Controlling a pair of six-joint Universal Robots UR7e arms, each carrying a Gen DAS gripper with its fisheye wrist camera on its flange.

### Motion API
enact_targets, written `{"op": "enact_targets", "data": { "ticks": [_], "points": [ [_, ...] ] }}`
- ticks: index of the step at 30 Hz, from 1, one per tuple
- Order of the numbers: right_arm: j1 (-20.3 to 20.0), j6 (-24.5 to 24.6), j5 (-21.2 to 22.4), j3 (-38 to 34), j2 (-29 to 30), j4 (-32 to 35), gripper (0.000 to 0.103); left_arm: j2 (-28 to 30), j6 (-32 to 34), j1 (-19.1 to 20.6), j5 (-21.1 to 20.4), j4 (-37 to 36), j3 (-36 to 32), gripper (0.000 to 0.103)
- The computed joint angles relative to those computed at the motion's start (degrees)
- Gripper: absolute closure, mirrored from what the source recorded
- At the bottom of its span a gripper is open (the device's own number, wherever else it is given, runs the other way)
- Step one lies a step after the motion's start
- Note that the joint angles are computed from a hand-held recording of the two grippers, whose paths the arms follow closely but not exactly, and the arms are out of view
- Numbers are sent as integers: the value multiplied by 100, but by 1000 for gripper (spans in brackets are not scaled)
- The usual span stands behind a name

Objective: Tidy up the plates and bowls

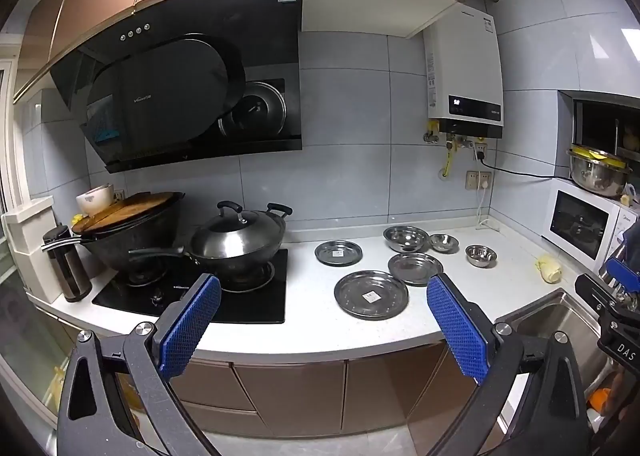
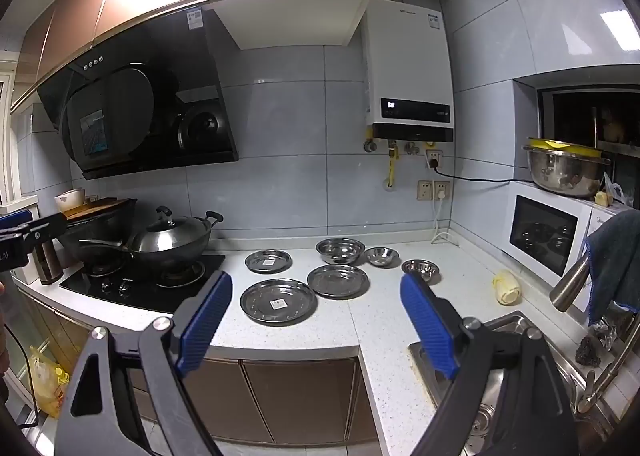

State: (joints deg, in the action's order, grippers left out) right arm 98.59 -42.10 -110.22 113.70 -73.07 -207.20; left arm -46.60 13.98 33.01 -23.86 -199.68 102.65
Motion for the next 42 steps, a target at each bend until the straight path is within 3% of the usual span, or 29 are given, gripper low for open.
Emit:
{"op": "enact_targets", "data": {
  "ticks": [42],
  "points": [
    [-10, -83, -45, -61, 167, -125, 17, 61, -70, 99, -41, 162, -143, 2]
  ]
}}
